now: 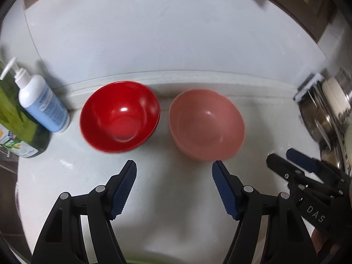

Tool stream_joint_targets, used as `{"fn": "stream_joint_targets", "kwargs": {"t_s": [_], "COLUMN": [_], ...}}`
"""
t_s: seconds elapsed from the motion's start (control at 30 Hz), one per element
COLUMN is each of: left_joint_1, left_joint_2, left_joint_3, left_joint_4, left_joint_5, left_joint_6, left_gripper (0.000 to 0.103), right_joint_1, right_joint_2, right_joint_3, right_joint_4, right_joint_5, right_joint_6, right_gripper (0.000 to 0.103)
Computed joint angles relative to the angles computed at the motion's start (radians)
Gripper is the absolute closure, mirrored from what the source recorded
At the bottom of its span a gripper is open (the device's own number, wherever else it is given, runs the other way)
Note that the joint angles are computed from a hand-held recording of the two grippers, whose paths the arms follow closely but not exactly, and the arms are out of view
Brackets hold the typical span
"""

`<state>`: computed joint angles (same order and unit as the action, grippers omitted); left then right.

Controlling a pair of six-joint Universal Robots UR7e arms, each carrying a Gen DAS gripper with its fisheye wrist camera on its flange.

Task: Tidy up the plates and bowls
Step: 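Move both open grippers toward the pink bowl beside the red bowl, then close both grippers on the rim of the pink bowl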

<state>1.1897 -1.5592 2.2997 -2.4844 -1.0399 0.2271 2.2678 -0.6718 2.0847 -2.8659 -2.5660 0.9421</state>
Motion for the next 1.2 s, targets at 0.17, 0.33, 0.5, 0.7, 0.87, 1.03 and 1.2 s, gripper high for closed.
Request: {"fn": "stream_joint_targets", "kwargs": {"t_s": [0.17,0.33,0.5,0.7,0.87,1.03,1.2], "left_joint_1": [0.018,0.031,0.032,0.017,0.016,0.026,0.031], "left_joint_2": [0.086,0.156,0.203,0.177,0.123,0.133,0.187], "left_joint_3": [-0.052,-0.092,-0.097,-0.072,-0.059,-0.062,-0.076], "left_joint_4": [-0.012,-0.025,-0.075,-0.101,-0.047,-0.032,-0.030], "left_joint_5": [-0.012,-0.008,0.010,0.006,-0.032,-0.021,0.018], "left_joint_6": [-0.045,-0.052,-0.031,-0.030,-0.076,-0.104,-0.115], "left_gripper": [0.037,0.042,0.045,0.051,0.060,0.071,0.074], "right_joint_1": [-0.059,-0.102,-0.122,-0.176,-0.181,-0.178,-0.191], "right_joint_2": [0.002,0.006,0.014,0.017,0.021,0.022,0.021], "right_joint_3": [-0.004,-0.021,-0.023,-0.008,-0.006,-0.011,-0.010], "right_joint_4": [-0.098,-0.112,-0.148,-0.242,-0.254,-0.236,-0.234], "right_joint_5": [0.032,0.054,0.070,0.157,0.156,0.157,0.154], "right_joint_6": [-0.083,-0.115,-0.138,-0.182,-0.180,-0.177,-0.178], "right_gripper": [0.051,0.052,0.053,0.066,0.066,0.066,0.066]}}
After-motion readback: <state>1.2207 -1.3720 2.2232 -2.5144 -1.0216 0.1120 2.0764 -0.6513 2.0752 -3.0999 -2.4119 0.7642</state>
